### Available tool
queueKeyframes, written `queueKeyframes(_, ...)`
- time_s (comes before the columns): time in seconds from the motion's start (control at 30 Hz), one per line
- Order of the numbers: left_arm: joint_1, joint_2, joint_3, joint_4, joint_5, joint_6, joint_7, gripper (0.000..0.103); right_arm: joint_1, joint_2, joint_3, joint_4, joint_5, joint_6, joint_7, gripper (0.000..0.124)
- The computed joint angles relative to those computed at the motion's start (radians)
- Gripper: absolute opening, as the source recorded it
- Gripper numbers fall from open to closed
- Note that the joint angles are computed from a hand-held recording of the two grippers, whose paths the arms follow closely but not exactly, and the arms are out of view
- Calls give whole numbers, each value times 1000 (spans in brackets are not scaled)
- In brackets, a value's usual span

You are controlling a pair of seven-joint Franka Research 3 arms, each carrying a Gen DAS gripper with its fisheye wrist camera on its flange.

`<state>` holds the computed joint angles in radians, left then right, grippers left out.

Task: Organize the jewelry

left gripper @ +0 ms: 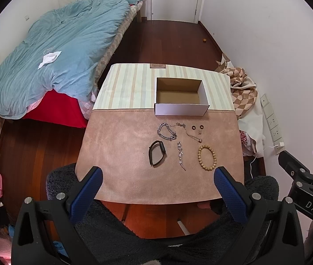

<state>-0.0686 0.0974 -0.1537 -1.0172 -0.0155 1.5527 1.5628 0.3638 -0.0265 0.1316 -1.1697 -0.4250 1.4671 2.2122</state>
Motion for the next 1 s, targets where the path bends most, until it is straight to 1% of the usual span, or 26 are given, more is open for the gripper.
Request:
queueKeyframes(0.23, 3, -5, 1, -8, -5, 2, 5, 103, 0, -2, 1, -4, 3, 4, 1, 103)
queueKeyframes(0.33, -2, 11, -2, 22, 1, -11, 0, 103, -1, -3, 1, -2, 7, 6, 2, 103)
queueKeyframes(0.6, -5, 18, -5, 35, 2, -13, -3, 103, 1, -2, 3, 5, 2, 1, 3, 103)
queueKeyframes(1.0, 0, -15, -1, -18, -16, 12, 0, 103, -1, -8, 3, 0, 4, 10, 7, 103)
